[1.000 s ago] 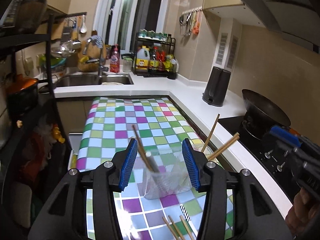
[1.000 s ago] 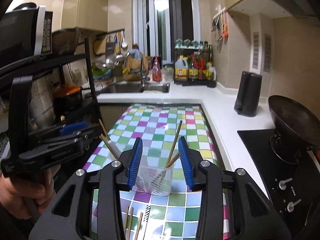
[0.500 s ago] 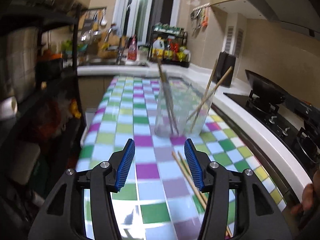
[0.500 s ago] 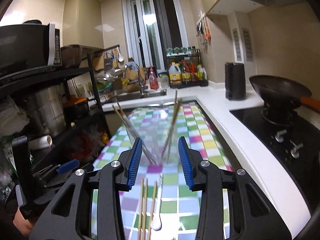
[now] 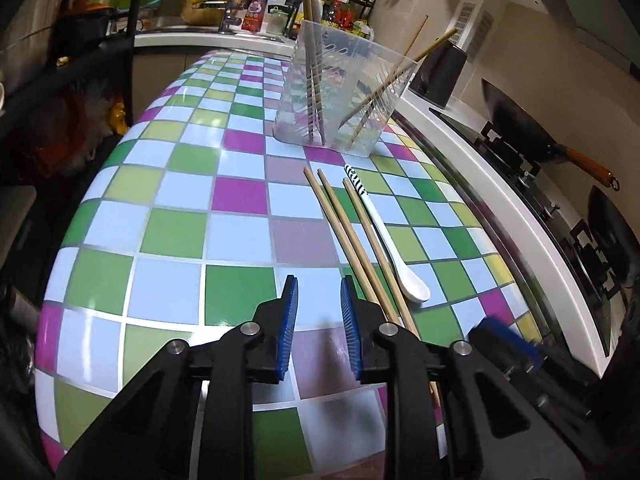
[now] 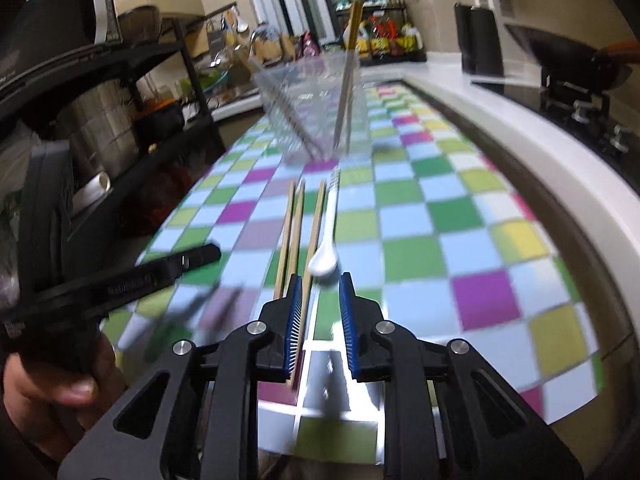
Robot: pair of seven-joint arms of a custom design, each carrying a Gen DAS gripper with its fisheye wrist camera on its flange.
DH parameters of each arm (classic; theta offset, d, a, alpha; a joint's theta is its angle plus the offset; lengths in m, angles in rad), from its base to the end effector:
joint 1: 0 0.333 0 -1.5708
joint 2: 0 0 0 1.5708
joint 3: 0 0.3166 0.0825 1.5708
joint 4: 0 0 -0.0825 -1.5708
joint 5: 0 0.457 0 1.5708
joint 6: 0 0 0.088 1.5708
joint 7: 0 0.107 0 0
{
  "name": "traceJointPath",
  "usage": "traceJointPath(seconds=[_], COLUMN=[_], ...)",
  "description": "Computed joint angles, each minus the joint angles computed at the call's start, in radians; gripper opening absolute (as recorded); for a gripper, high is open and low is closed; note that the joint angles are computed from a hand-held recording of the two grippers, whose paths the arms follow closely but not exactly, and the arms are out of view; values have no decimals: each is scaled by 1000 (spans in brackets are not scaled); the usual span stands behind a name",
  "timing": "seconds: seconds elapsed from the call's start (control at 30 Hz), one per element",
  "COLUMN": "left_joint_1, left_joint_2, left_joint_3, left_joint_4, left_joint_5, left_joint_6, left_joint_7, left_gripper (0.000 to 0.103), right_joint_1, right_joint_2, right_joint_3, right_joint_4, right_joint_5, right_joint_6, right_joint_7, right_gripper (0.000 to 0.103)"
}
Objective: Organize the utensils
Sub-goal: 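Close the right gripper on a bamboo chopstick while the left gripper grasps another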
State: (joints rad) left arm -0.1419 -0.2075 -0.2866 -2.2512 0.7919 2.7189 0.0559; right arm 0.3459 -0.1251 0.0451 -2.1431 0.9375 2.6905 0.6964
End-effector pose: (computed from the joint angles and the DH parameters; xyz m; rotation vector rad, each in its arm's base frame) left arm 0.5256 -0.2742 0.4803 -2.1183 1.3353 -0.9392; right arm 0.5828 0.2126 0.4934 -1.9630 1.1073 -0.2210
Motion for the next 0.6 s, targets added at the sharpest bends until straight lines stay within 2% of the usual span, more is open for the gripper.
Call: traceJointPath(seconds=[0.13,0.2,0.3,0.5,0.6], left_joint_1=[5,2,-4,-19,-32], left_joint_2=[4,12,20,60,88], left_joint_3=[-5,0,6,17,18], left_joint_4=[8,14,18,41,66], left_joint_5=[31,26,15,-34,-50], left_joint_6=[-13,-11,3,41,42], left_joint_7=[-13,-2,18,75,107], left_gripper=[22,22,22,22,22], right_joint_1=[2,0,-5,1,3], right_joint_2=[13,23,41,40,36], right_joint_3=[8,19,26,30,26], right_joint_4=[-6,-10,-3,-12,-13], right_joint_5=[-38,-86,-156,-196,-184], right_joint_6=[-25,-4,-2,34,36], right_joint_7=[12,46,107,109,102], right_gripper=[19,19,13,6,6])
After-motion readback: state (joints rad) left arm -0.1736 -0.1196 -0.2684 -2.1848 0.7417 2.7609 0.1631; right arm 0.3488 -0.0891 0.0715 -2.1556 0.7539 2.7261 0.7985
